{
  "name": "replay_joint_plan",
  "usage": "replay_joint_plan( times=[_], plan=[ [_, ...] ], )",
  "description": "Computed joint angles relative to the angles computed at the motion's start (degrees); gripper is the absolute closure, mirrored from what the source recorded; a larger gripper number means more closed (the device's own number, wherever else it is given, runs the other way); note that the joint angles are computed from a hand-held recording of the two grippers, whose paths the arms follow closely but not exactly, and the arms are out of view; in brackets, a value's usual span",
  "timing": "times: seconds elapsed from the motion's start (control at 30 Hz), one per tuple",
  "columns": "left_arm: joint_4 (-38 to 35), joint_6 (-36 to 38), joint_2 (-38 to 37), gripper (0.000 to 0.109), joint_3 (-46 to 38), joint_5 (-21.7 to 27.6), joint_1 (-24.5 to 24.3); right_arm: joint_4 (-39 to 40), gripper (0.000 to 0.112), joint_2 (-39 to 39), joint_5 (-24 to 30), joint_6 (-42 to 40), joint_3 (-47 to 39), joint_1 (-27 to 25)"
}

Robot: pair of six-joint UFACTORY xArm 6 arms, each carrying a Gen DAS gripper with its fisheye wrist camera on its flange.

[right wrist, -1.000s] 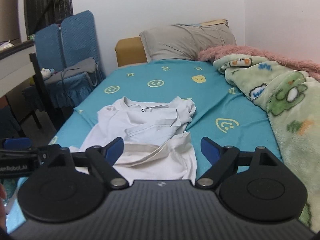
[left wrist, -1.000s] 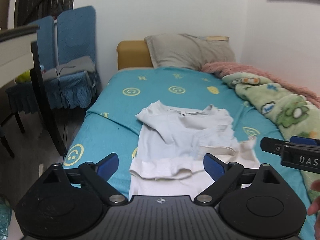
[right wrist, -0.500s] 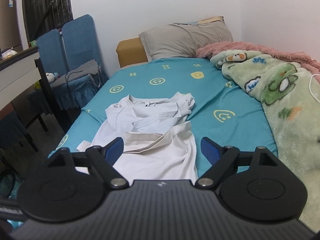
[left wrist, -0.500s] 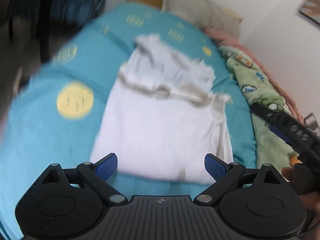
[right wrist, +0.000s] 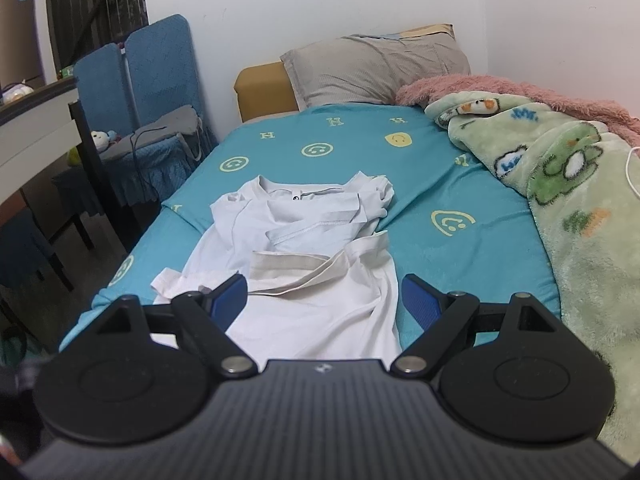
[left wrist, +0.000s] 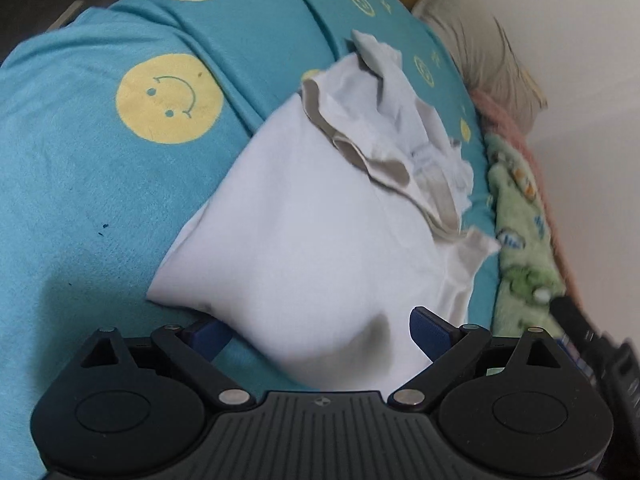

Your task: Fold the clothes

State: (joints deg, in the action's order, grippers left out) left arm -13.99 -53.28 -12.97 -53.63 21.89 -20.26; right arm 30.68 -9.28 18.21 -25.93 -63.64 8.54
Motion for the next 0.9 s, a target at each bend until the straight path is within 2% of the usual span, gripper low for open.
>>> replay_joint_plan(
  times=[0.03,0.07,0.2,0.3,0.47,0.5,0.53,0.6,0.63,0.67,0.73,0.9],
  plan=[
    [0.39,-0.95,-0.19,0.014,0.66,-1.44,0.01,-0.33,0.027,0.0,0.0,0.32,0.04,-0.01],
    [1.9,-2.49,-0.48,0.02,1.19,-2.22,0.06,-0.69,0.027,0.0,0.0,0.69,0.07,-0.02],
    [7.63,-9.01,-2.1,0.049,3.48,-4.63,0.44,-1.65,0.027,0.28,0.06,1.82,-0.1,-0.08],
    [5.52,-8.77,-2.51,0.052,4.77,-6.89,0.67,-2.13,0.027,0.28,0.27,2.16,-0.09,-0.09],
    [3.04,-5.94,-1.05,0.051,4.17,-6.65,0.74,-2.89,0.027,0.09,0.26,2.74,0.08,-0.06],
    [3.64,-6.29,-1.0,0.054,4.1,-6.63,0.73,-3.3,0.027,0.04,0.4,3.22,0.08,-0.08],
    [4.22,-6.61,-0.96,0.058,4.04,-6.62,0.73,-3.68,0.027,-0.08,0.69,3.69,0.13,-0.14],
    [5.16,-7.2,-1.04,0.078,4.13,-6.71,0.75,-4.14,0.027,-0.52,1.84,4.81,0.29,-0.28],
    [5.41,-7.43,-1.22,0.084,4.37,-6.87,0.77,-4.07,0.027,-0.72,2.66,5.32,0.31,-0.37],
    [5.14,-7.44,-1.5,0.092,4.77,-7.51,0.77,-2.77,0.027,-0.89,4.49,5.76,0.08,-0.59],
    [4.05,-7.19,-2.17,0.095,5.69,-9.22,0.76,2.31,0.027,-0.94,10.37,6.55,-0.91,-1.6],
    [4.4,-7.21,-3.91,0.098,7.31,-13.91,0.5,20.39,0.027,0.98,32.25,13.45,-2.73,-7.58]
  ],
)
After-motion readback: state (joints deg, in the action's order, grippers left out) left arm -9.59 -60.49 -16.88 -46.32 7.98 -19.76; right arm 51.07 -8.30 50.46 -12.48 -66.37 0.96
